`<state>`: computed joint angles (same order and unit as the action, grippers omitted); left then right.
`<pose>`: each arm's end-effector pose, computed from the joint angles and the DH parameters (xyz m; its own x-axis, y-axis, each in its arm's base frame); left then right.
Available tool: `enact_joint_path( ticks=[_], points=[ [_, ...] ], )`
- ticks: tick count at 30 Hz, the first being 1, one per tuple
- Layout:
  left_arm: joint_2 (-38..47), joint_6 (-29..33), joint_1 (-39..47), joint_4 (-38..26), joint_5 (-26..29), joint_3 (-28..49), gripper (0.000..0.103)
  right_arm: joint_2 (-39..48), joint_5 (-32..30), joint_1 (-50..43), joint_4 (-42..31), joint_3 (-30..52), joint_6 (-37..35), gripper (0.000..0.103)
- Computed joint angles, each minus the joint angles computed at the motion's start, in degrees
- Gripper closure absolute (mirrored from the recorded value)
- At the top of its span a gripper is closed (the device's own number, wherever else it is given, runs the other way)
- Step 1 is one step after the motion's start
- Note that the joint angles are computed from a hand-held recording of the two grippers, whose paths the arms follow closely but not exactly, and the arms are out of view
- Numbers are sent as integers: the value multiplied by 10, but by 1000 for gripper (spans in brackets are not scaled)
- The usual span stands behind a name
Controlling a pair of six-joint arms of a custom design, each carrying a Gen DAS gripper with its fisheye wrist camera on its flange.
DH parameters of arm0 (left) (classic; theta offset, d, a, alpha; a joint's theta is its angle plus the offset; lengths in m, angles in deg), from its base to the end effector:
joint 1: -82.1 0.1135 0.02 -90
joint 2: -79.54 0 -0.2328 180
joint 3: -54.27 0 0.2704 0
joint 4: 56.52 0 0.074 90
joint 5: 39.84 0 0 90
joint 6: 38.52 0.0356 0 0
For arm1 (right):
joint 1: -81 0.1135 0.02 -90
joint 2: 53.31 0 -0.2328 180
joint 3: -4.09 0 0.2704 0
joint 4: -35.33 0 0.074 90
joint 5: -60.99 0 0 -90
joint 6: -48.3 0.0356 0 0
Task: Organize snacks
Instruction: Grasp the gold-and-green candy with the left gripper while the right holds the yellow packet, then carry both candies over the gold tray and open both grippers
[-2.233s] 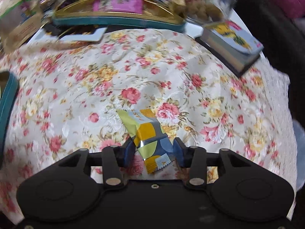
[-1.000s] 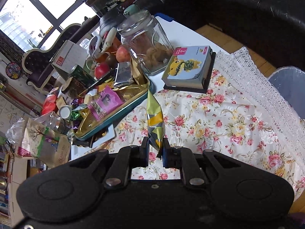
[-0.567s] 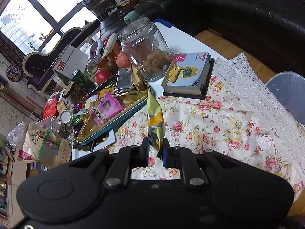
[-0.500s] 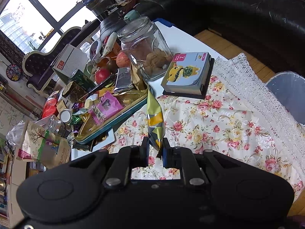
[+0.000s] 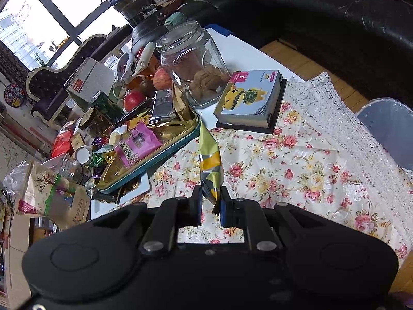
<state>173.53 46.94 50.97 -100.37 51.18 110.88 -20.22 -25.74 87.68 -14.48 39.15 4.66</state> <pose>0.2289 -0.1390 0.0733 -0.8844 0.4417 -0.1506 0.4506 0.8922 -0.0296 0.1678 0.0176 0.1687 -0.5646 0.6613 -0.4938 0.4789 0.7498 0.4566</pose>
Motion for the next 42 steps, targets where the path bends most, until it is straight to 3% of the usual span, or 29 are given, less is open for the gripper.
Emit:
enact_joint_path(
  ticks=[14, 24, 29, 34, 42],
  points=[
    [-82, -9, 73, -71, 6, 30, 63, 25, 27, 14, -9, 10, 14, 88],
    [-159, 20, 219, -121, -4, 93, 62, 73, 56, 64, 8, 21, 24, 88],
    [-153, 58, 305, -131, -25, 133, 62, 123, 76, 108, 30, 36, 38, 88],
    [-145, 111, 394, -130, -11, 170, 62, 186, 97, 163, 53, 63, 54, 88],
    [-82, 191, 488, -102, -18, 230, 62, 315, 129, 267, 95, 130, 79, 88]
  ],
)
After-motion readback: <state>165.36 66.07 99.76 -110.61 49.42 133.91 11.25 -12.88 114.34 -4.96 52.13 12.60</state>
